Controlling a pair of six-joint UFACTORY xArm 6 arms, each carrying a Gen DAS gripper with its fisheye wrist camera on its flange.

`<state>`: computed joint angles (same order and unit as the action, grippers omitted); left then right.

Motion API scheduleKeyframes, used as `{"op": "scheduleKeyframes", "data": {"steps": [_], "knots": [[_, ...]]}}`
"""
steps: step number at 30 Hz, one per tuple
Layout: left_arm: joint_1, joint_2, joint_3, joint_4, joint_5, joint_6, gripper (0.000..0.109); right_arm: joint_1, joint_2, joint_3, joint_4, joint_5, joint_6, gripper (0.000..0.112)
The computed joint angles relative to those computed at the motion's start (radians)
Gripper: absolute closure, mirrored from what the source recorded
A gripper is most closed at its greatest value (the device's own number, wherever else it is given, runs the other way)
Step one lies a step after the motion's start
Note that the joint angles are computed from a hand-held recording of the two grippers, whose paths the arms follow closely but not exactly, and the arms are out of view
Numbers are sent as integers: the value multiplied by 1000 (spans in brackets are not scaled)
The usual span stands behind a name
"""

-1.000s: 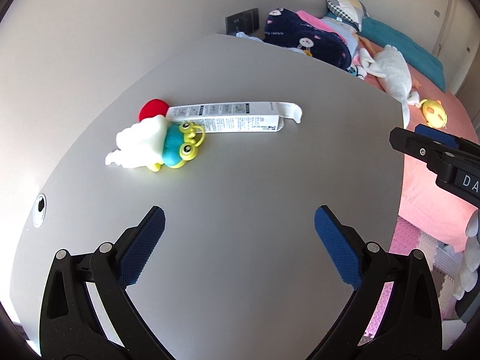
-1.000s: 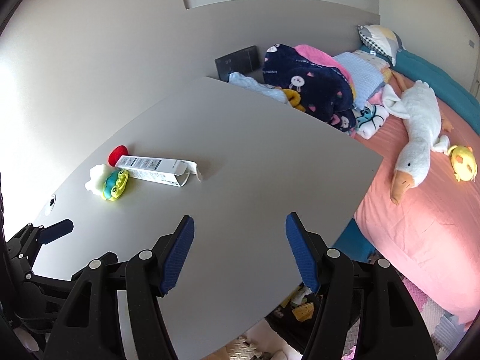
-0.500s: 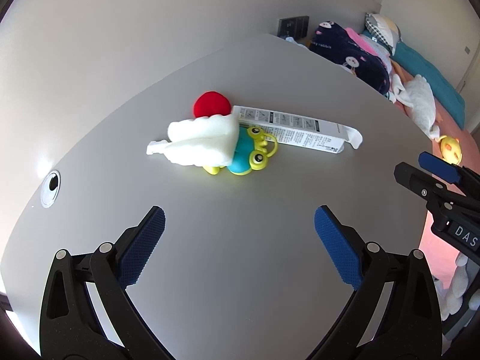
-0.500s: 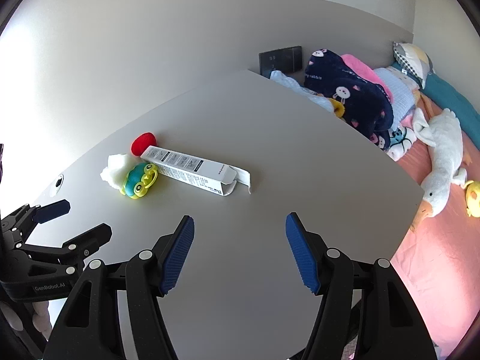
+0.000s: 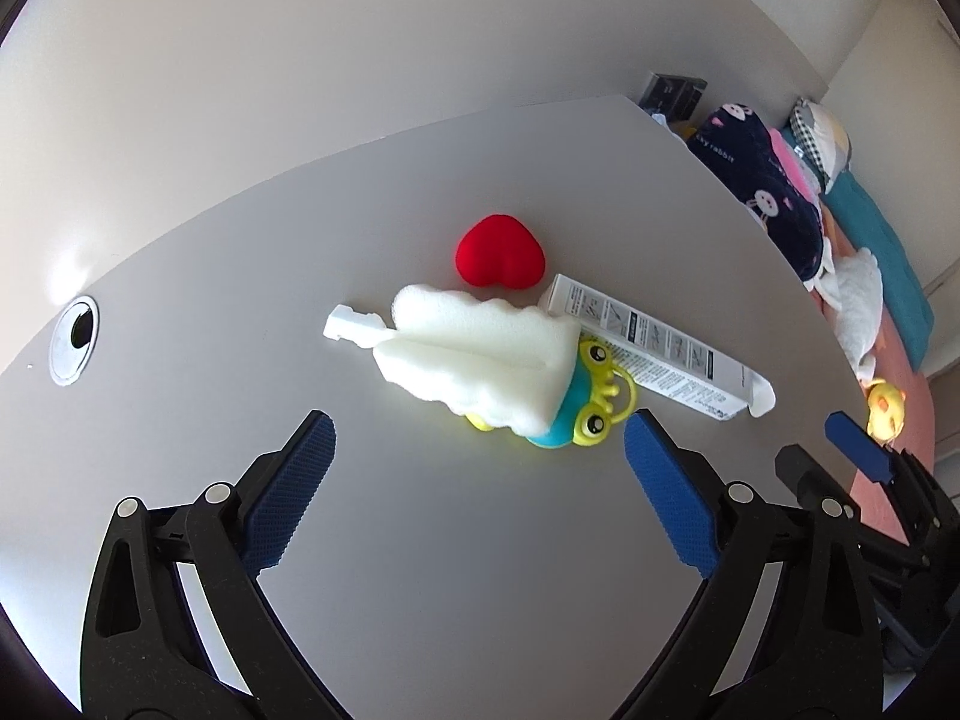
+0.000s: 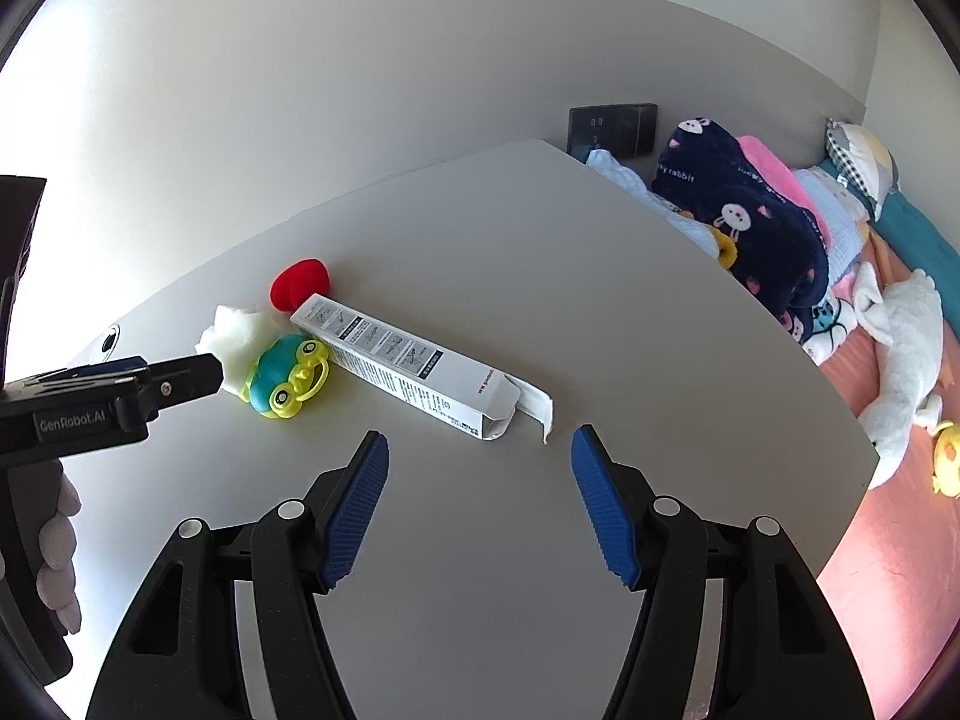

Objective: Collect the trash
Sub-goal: 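Grasp the white foam brush with the left tool while the right tool grasps the white box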

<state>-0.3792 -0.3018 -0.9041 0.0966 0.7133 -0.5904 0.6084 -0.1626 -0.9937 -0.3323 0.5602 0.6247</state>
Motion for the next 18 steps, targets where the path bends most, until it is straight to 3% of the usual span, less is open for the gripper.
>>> {"op": "scheduleKeyframes", "data": {"steps": [9, 18], "knots": [[68, 115, -81, -186, -19, 6, 15, -4, 92, -91, 39, 8, -97, 48], [106, 193, -139, -337, 37, 22, 26, 5, 176, -175, 95, 17, -248, 48]]}}
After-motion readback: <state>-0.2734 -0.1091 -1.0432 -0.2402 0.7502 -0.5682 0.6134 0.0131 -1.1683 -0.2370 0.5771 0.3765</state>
